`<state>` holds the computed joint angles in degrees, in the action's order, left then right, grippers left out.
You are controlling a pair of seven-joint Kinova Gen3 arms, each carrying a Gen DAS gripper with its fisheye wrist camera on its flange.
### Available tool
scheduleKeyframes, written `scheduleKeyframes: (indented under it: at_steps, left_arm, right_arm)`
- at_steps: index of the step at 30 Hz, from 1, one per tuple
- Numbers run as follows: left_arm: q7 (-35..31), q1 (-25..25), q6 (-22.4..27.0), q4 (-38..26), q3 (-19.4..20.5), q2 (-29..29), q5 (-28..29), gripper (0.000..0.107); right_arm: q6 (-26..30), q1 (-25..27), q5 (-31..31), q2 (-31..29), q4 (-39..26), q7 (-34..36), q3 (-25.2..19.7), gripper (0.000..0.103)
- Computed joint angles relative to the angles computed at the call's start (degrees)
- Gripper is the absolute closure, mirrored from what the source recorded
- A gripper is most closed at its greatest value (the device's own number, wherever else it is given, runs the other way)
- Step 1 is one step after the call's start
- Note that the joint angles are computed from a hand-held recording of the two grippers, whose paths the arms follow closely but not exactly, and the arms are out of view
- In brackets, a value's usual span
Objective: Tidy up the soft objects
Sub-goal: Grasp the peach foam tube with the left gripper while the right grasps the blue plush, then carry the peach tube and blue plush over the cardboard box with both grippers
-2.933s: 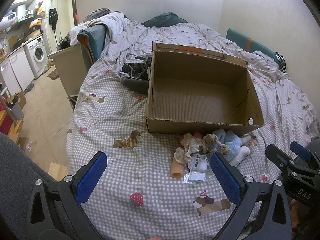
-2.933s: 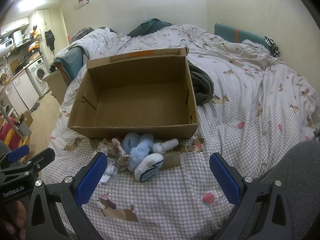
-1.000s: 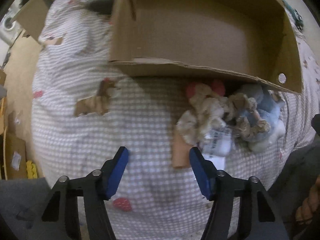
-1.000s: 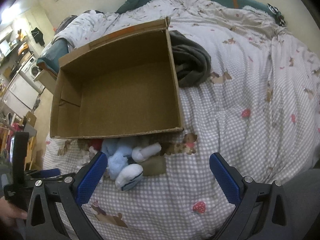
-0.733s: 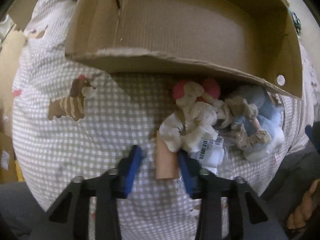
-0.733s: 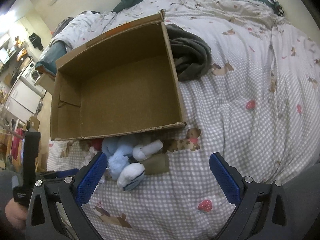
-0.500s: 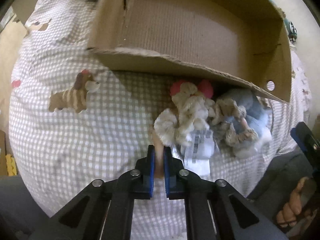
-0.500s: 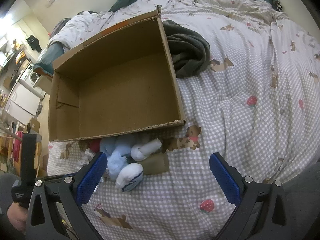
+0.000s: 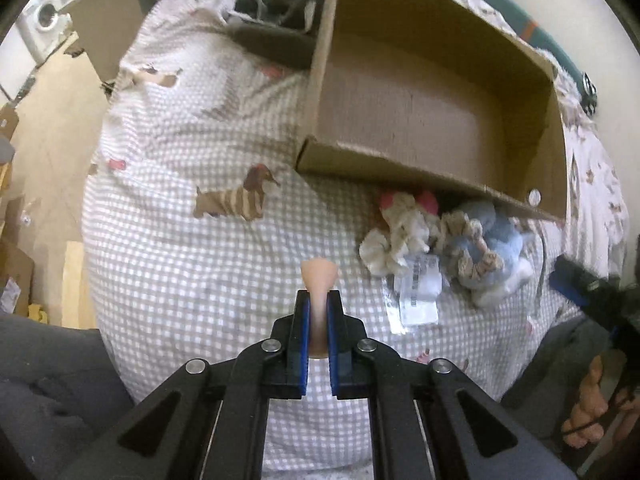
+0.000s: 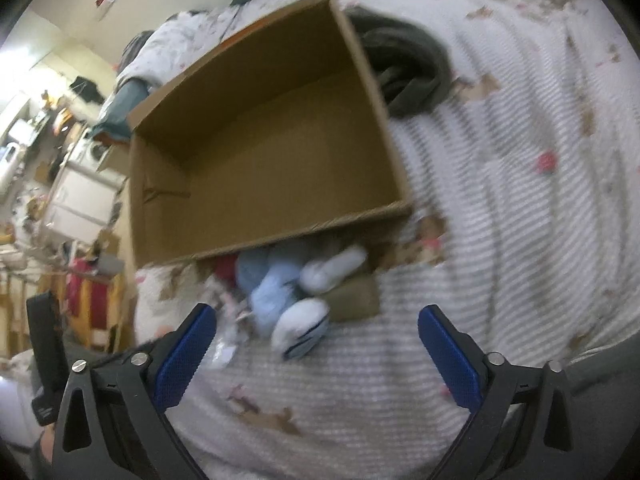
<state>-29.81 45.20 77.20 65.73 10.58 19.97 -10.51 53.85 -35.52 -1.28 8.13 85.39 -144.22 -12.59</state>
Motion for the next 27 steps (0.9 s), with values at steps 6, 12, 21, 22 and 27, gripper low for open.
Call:
scheduleKeyframes:
  at_steps: [6,12,21,22,27]
  left_arm:
    - [0.88,0.25,-0.73,0.63,0.11,-0.88,-1.48,0.1]
    - [0.96,0.42,-1.28,2.54,0.09,-1.89,-1.98,0.1]
    - [4.17,2.83,-1.16,0.41,-0.46,-0.21,-5.01,0.1]
    - [4.55,3.17,-1.17,0.45,-0.53,-0.37,-5.57,0.1]
    - [7.38,3.74,-3.76,3.42,-0.2,-3.29,-6.71,0.1]
  right_arm:
    - [1.51,1.15,-6.21,4.71,-2.31,4.5,-0.15,0.045]
    - [-0.51,1.64,-8.74,6.83,-2.2,6.73,-0.5,0.071]
    - [-3.78,-2.92,-1.0,2.19,-0.88,4.86,0.27,0.08]
    - [-4.48,-3.12,-0.26,1.37,-0.5,4.64,0.1,0.08]
    - [-7.52,-2.11,-0.75,-2.45,1.78,5.81,-1.02,0.08]
